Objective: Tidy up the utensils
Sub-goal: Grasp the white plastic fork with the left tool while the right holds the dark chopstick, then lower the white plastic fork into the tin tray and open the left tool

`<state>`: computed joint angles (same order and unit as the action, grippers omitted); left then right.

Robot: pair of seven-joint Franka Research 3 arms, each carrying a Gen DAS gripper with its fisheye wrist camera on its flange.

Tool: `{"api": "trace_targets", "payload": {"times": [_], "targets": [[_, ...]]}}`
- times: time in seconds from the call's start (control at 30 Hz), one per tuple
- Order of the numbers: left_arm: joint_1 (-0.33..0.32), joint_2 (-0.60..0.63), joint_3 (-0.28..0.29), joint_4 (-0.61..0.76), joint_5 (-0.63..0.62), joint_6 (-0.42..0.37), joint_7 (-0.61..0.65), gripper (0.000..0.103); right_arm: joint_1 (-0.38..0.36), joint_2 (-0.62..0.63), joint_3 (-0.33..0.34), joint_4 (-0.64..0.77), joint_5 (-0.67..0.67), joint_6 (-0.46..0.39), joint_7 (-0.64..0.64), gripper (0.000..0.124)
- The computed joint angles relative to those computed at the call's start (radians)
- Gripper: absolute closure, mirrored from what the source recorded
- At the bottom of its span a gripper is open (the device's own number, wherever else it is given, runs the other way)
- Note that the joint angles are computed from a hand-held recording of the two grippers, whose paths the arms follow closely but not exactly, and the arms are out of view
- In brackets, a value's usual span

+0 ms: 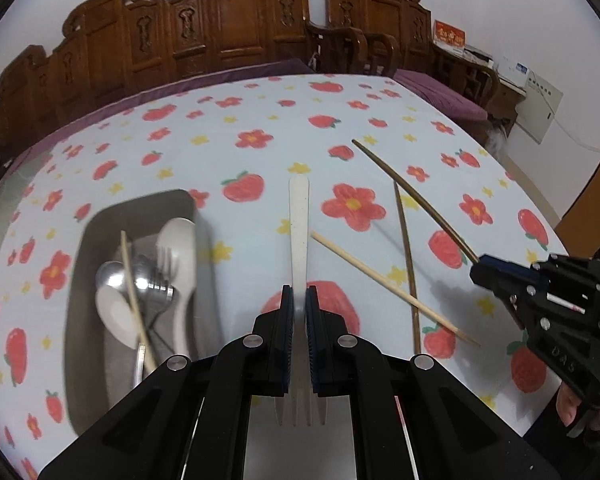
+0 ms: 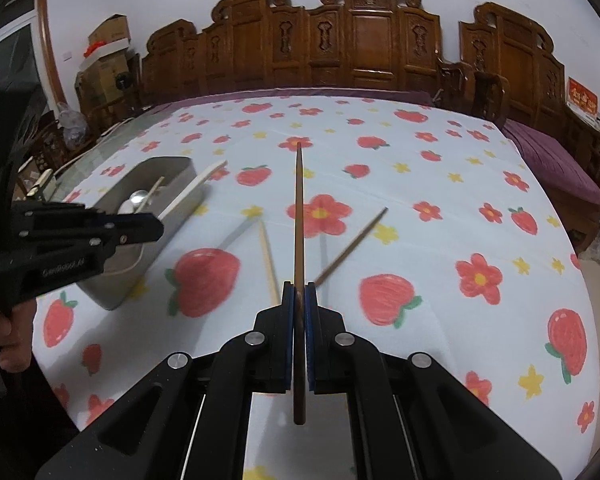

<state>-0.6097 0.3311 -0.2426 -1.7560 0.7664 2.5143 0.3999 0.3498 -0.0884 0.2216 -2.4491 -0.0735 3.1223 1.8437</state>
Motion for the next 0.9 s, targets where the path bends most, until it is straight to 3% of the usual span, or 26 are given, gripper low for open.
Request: {"api": "trace_targets", "payload": {"times": [0.6,0.9], "targets": [[0.127,-0.188,-0.009,-0.226,0.010,0.025,-0.067,0.097,0.048,-0.008,0.034,0.019,0.013,-0.006,-0.012,0.118],[0.176,-0.199,-0.015,-0.282,0.004,0.054,-0.092,0.097,0.079,-0.005,0.025,0.023,0.021,-0.023,-0.016,0.118]]}}
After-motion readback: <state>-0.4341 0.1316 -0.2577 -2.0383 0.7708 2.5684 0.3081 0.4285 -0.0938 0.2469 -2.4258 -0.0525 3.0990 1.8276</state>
